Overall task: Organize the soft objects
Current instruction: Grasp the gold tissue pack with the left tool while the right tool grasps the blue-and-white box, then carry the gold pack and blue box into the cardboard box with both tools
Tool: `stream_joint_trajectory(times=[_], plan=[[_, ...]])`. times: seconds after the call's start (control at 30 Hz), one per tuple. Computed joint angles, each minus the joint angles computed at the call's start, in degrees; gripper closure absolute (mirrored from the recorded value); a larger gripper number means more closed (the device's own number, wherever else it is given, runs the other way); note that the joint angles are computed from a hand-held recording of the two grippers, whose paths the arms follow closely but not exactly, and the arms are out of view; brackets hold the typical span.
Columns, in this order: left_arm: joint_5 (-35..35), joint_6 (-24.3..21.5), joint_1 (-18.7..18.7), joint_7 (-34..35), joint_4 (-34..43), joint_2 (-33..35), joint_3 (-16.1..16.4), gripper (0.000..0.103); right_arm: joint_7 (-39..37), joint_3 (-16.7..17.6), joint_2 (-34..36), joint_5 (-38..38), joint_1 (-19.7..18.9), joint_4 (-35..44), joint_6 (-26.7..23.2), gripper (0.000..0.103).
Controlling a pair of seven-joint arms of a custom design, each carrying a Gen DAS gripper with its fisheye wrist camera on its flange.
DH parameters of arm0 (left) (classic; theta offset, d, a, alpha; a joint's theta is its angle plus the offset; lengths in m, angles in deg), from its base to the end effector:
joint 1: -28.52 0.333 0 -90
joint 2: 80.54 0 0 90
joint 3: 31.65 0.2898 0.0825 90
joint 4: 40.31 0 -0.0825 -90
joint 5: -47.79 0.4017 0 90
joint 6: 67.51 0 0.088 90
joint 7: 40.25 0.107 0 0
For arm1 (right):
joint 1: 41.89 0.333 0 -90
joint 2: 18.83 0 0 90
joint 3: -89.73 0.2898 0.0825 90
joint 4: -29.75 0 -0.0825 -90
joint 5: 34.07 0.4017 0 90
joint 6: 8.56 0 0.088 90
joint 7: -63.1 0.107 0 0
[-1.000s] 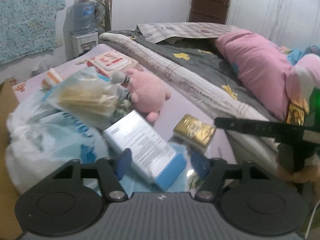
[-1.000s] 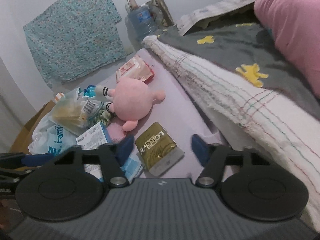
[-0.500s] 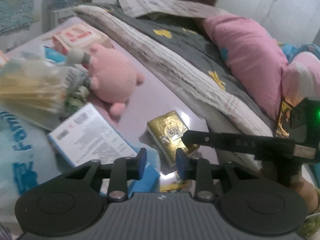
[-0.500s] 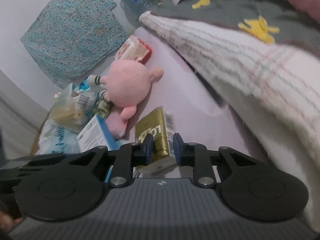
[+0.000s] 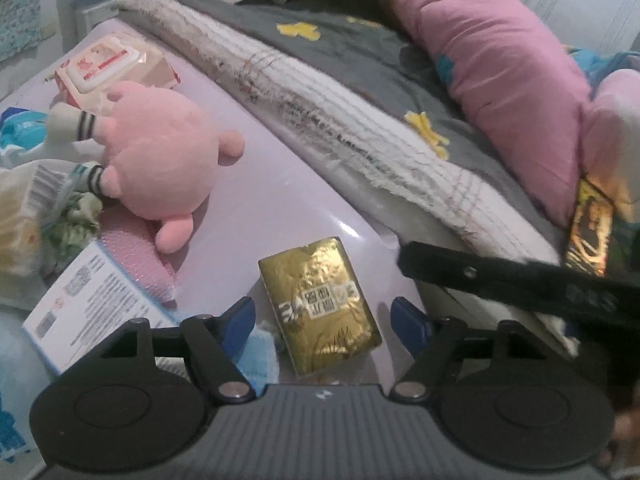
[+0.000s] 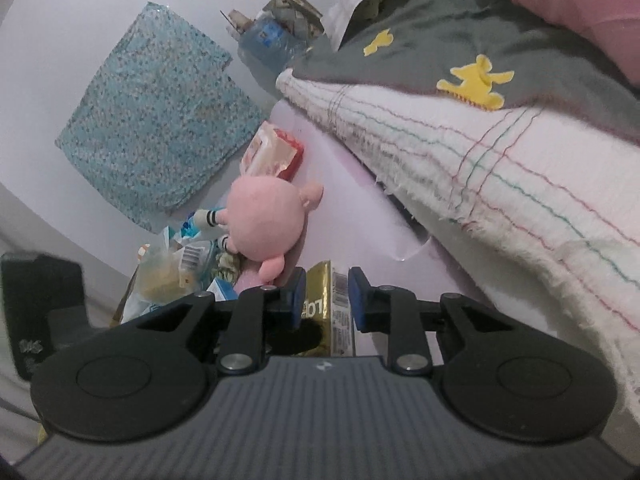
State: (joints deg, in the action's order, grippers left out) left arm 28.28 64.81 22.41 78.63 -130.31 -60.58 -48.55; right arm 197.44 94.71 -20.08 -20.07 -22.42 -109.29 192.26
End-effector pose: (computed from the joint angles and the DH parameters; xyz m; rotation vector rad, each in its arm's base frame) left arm 0.6539 -0.2580 0.4631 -1.2775 2.7046 -0.8488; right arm 0.5034 0.1970 0.4099 -0.9336 1.8297 -0.1780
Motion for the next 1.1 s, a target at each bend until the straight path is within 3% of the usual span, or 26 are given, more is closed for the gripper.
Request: stream_joint_trajectory(times=[0.17,0.4,0.5,0.73,0.9,1.07,1.1], plan=[[5.34,-0.7,-2.18,-4.75,2.85,2.98,0.92,0.036,-5.89,1.29,-1.25,7.76,0.28,-1.38,0.02,0.079],[3.76,0.97,-0.69,-4.01,1.12,2.29,-0.26,0.042,-9.51,1.97,-1.78,14.15,1.44,-2.41,1.93,0.079],[2.04,1.62,0.03,-3.49,-0.04,0.91,-0.57,0.042,-11.3,2.34,-2.13,16.63,1.78,-2.6,2.81,0.079],[-9.09,4.51,3.35,2.4,-5.89,-6.44,-0.3,0.042,-13.07,2.33,-2.33,18.34,2.47,-2.15,4.11,0.079],[-15.08,4.62,4.82,4.59,-8.71,-11.17,2.68,0.042,-10.97,1.81,-0.74,13.62,2.95,0.09,2.61,0.076],[-15.93,6.54,5.48,4.15,-12.12,-15.33,6.14,0.042,-0.54,0.98,2.03,-2.23,1.85,3.41,-1.9,0.068],[-15.97,6.8,5.56,3.94,-12.77,-15.95,6.67,0.042,2.7,1.21,2.54,-6.87,0.99,4.18,-2.84,0.062]])
